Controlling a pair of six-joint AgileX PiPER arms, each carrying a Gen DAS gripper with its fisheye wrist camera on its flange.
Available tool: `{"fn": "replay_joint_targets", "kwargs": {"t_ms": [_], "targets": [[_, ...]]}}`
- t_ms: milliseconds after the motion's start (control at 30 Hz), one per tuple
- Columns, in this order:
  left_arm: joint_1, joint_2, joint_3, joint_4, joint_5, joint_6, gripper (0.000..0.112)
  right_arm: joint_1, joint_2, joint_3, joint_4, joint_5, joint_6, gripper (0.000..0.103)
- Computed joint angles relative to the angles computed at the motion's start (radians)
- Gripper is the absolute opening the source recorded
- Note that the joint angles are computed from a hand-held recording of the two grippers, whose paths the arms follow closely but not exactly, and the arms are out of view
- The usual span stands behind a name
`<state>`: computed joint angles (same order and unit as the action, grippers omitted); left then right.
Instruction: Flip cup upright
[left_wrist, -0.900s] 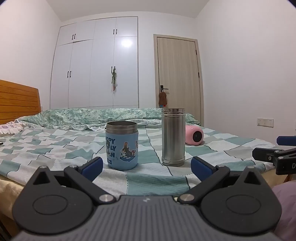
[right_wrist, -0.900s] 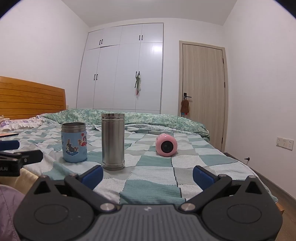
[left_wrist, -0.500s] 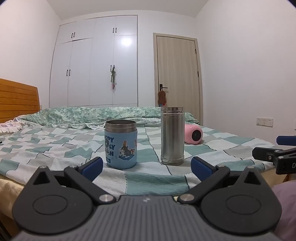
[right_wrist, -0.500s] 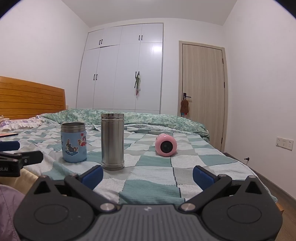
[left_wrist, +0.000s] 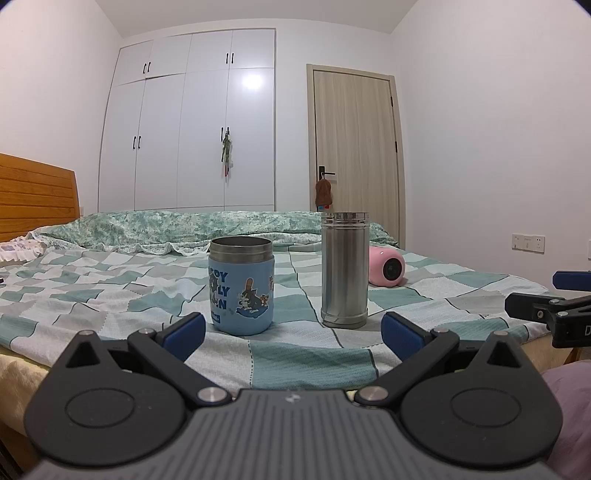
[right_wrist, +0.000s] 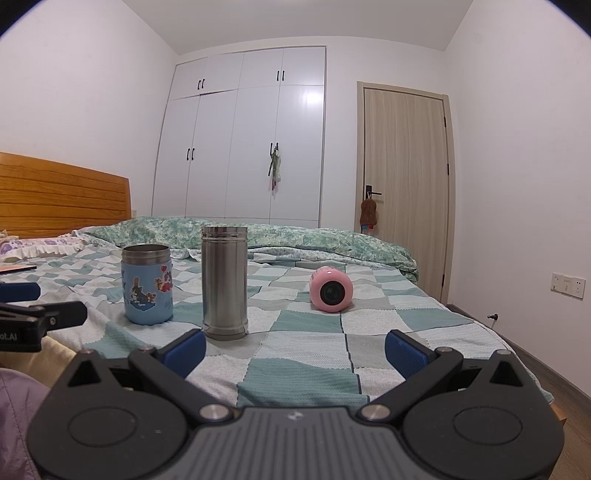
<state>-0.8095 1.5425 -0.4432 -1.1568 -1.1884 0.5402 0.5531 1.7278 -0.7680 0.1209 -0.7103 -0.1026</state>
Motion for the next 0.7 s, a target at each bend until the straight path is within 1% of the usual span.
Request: {"fn": "replay_joint_targets", "kwargs": {"t_ms": [700], "targets": [[0.001,0.000,-0.001,0.000,0.001,0.001,0.103,-0.008,0.004,-0.002,-0.012,-0.001,0.008,0.103]]}}
